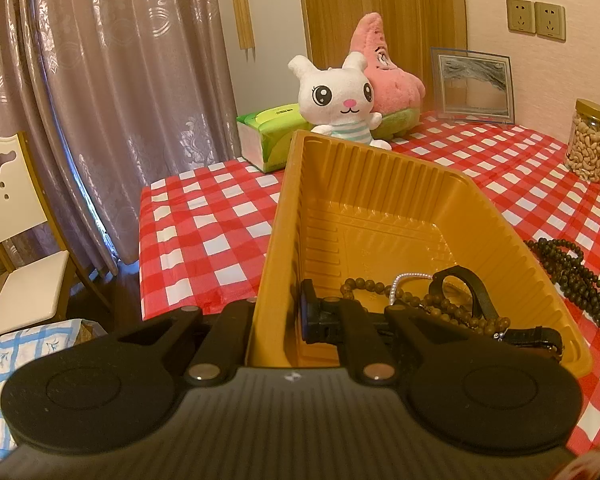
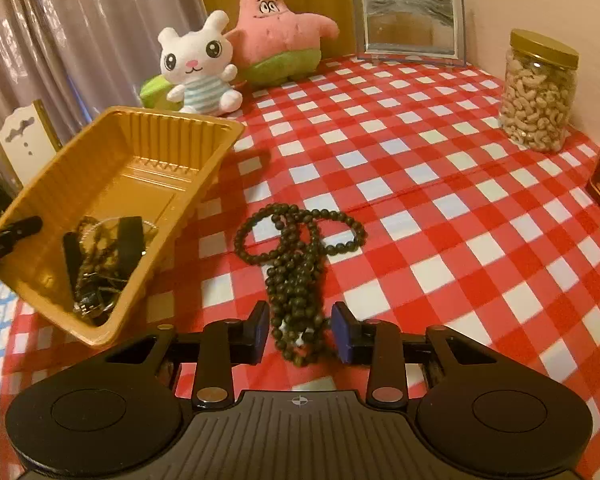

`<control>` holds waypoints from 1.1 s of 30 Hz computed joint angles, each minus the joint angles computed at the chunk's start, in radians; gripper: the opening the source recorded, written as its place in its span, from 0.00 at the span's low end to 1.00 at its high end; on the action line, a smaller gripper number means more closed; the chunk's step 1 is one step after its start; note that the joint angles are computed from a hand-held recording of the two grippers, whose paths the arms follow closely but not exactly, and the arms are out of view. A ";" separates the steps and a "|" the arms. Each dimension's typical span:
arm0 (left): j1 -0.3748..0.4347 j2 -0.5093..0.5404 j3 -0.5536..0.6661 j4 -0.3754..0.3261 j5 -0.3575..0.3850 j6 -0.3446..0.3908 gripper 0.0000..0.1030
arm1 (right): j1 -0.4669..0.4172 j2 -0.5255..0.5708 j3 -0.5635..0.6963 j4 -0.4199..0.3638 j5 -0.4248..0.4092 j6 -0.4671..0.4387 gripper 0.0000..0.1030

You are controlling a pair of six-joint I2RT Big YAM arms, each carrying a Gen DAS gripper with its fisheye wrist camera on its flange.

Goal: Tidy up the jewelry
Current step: 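Move the right gripper to the dark bead strand on the tablecloth, then grasp the dark bead strand with the right gripper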

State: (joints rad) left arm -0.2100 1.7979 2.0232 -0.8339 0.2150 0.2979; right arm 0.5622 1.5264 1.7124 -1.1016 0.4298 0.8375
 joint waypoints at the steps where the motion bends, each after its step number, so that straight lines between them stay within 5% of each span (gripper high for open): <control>1: 0.000 0.000 0.000 0.000 0.000 0.000 0.08 | -0.004 0.006 0.004 0.001 -0.004 -0.001 0.34; 12: 0.000 0.001 0.001 0.000 -0.001 0.001 0.08 | -0.029 0.062 0.043 0.019 -0.007 -0.035 0.34; 29: 0.001 -0.002 -0.012 0.004 -0.002 -0.004 0.08 | -0.052 0.169 0.112 0.133 -0.086 -0.407 0.34; 33: 0.002 -0.003 -0.014 0.004 -0.002 -0.003 0.08 | -0.062 0.188 0.120 0.135 -0.120 -0.447 0.25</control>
